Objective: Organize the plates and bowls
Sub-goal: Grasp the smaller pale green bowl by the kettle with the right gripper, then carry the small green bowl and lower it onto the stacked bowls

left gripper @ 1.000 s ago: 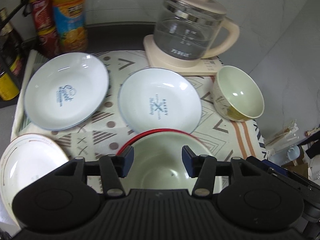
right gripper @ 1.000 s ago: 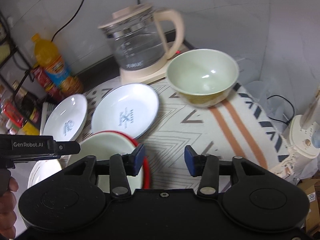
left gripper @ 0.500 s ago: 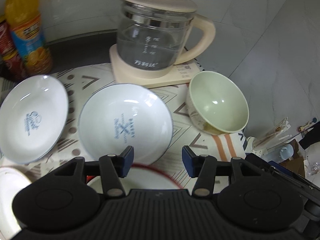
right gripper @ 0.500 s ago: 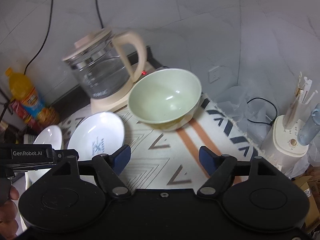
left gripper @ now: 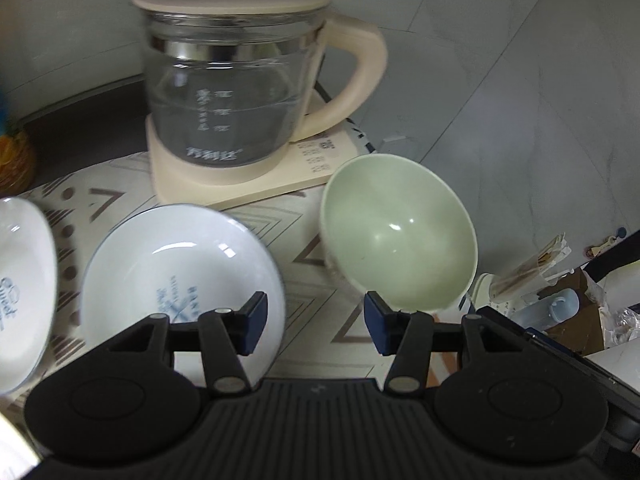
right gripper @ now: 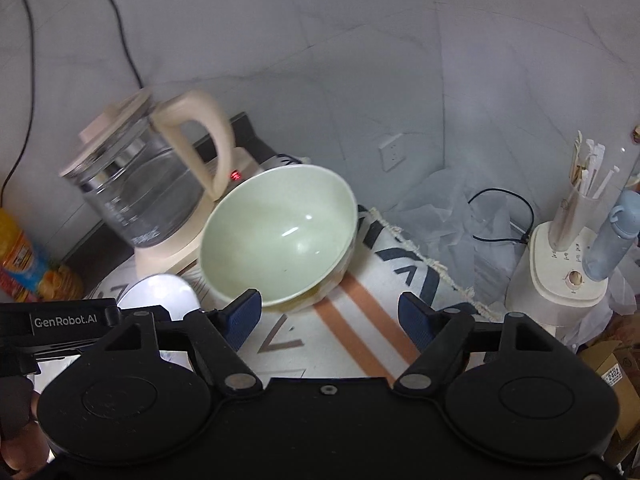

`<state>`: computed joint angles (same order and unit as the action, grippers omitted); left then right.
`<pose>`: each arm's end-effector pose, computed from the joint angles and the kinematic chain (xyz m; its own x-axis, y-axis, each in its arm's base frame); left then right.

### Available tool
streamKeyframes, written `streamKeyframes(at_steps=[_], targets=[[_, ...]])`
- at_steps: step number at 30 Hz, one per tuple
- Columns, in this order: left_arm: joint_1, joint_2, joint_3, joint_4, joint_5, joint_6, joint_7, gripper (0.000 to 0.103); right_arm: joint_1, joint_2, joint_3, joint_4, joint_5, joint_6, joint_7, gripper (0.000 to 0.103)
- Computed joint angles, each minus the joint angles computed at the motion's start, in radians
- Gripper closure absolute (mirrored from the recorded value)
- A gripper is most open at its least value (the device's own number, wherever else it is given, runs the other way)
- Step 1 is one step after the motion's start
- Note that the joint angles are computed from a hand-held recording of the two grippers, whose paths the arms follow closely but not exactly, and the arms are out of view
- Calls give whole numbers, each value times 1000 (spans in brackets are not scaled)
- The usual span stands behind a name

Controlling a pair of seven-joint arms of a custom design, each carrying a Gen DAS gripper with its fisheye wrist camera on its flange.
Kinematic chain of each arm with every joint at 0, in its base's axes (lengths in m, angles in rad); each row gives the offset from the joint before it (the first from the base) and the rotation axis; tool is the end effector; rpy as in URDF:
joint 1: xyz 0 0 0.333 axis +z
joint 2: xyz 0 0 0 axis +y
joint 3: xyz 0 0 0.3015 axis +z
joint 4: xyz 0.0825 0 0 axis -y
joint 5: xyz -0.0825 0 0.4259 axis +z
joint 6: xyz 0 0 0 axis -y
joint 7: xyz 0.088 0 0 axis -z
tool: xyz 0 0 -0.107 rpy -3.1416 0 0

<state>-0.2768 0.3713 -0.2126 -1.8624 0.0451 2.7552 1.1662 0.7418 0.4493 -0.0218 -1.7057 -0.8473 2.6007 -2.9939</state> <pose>0.6239 -0.3223 0.3435 -0.1412 -0.9613 0.2366 -0.8934 0.0207 -0.4488 0.5360 0.4925 0.3382 -0.2393 -0.9314 -0.2743 -0.7164 0.3601 -0.5976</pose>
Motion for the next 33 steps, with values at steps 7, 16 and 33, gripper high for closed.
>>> streamKeyframes(at_steps=[7,16,33], targets=[[-15,105,0,126,-5,-10,-4,52,-9,27,-17,24,12,-1,24,29],[-21,203,-2,227,-24,-15,-5,52,-21,92,-35,83,66,22,21,32],[-34,246,16,269,-15,-40,-51,92,-17,173,-65,131,233,97,-71,84]])
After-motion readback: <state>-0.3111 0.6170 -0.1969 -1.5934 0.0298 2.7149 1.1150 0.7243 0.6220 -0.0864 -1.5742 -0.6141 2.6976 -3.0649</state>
